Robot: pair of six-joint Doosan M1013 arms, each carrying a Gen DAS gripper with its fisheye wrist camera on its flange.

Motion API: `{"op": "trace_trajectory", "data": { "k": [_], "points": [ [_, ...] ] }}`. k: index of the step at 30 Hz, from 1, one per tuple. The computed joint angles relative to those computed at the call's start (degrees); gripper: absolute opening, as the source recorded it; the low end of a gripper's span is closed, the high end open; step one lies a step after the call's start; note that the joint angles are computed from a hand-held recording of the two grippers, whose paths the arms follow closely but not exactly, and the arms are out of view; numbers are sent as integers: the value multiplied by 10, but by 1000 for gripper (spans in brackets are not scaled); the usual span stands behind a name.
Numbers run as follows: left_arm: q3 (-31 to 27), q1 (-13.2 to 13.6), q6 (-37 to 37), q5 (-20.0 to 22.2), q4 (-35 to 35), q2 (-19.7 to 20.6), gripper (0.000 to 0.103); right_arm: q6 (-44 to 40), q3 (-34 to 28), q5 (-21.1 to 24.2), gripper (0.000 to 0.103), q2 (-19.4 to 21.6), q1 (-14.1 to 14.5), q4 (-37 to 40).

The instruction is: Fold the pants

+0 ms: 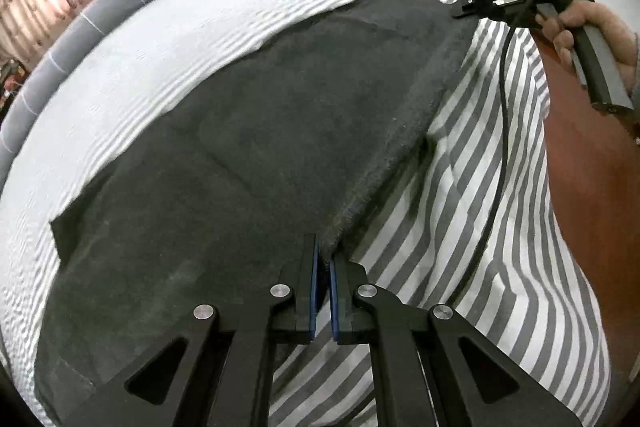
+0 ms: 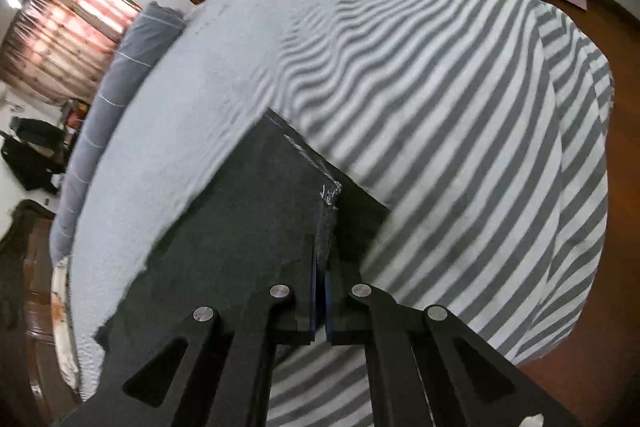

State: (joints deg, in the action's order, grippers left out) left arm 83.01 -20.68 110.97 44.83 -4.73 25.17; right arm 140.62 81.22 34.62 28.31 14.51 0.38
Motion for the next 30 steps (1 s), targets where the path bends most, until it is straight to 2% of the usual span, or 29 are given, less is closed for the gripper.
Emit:
{"op": "trace_trajectory", "data": {
  "k": [5, 6, 8, 9, 10, 12, 14, 16, 18, 21, 24, 26, 28, 30],
  "points": [
    [-8, -2, -17, 16, 18, 10, 7, 5, -1, 14, 7, 9, -5, 18],
    [-9, -2, -16, 17, 13, 10, 7, 2, -2, 16, 13, 10, -6, 23],
    [-10, 1, -14, 16, -5, 10, 9, 3, -10, 33, 36, 9, -5, 20],
    [-10, 6, -9, 18, -23, 9, 10, 12, -12, 46, 55, 8, -4, 4],
    [-11, 10, -7, 19, -37, 8, 14, 33, -17, 61, 59, 6, 2, -29],
    [-8, 22, -1, 17, -77, 1, 21, 36, -21, 65, 58, 1, 8, -49],
    [0, 36, 21, 13, -122, -9, 23, 48, -19, 78, 58, -10, 13, -65],
    [6, 49, 23, 9, -144, -19, 24, 43, -16, 73, 59, -20, 18, -72],
    [17, 68, 16, -1, -171, -32, 25, 25, -21, 74, 59, -27, 26, -81],
    [34, 93, -20, -23, -174, -51, 26, -58, -42, 67, 59, -29, 41, -57],
    [51, 114, -89, -50, -121, -66, 27, -197, -116, 97, 59, 8, 63, 9],
    [55, 124, -163, -53, -50, -70, 28, -273, -161, 117, 58, 35, 75, 61],
    [61, 143, -223, -55, -10, -73, 28, -337, -229, 154, 57, 78, 93, 104],
    [66, 151, -295, -49, 60, -74, 28, -394, -305, 200, 56, 127, 108, 153]
  ]
}}
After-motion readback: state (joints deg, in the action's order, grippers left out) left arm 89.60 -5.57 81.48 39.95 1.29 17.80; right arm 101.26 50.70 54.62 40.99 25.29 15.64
